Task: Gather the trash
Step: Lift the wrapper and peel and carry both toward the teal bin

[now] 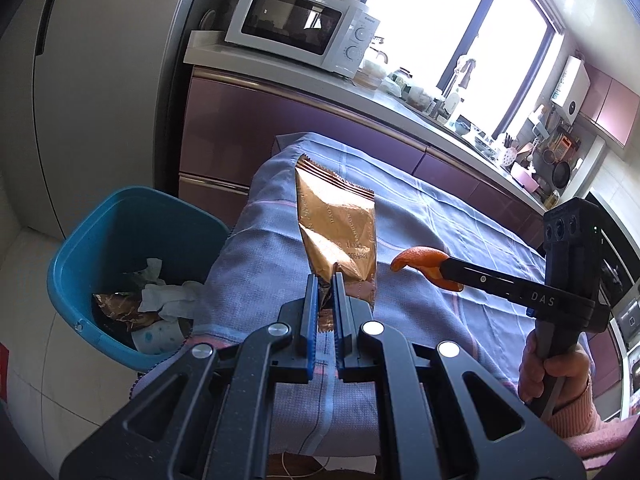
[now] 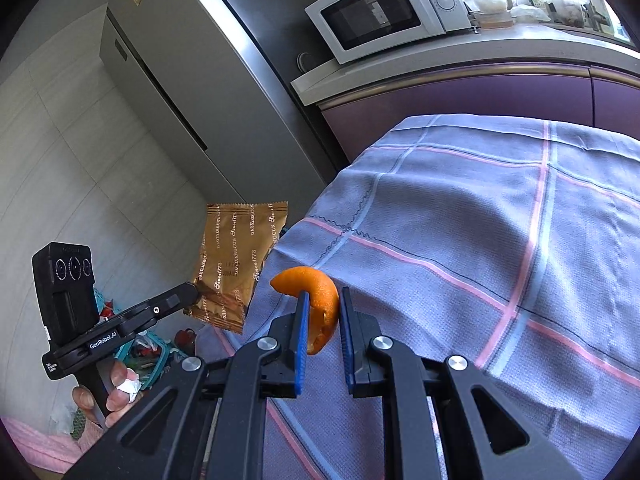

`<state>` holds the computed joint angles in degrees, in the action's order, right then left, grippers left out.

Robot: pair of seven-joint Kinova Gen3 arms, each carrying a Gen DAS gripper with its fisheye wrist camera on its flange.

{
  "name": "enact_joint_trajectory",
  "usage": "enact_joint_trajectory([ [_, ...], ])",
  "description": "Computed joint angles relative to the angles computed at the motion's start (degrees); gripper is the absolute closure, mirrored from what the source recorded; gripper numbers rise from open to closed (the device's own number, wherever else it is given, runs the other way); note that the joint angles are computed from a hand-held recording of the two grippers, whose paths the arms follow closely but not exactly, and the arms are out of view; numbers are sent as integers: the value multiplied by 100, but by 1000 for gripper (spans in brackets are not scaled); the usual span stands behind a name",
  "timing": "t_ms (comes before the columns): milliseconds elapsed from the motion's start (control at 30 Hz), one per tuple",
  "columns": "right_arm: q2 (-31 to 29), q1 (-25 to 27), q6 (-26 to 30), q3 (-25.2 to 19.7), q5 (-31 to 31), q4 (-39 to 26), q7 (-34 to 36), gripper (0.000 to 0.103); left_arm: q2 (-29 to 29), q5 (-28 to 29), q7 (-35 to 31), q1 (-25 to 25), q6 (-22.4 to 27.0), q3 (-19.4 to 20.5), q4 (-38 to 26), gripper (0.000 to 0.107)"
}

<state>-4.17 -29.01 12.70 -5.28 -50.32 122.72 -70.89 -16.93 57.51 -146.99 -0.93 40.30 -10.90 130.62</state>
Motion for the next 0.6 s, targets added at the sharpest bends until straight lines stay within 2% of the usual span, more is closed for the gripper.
enact_joint_trajectory([
  [600, 482, 319, 51, -603, 112, -494, 64, 90, -100, -47, -136, -331, 136, -387, 58, 100],
])
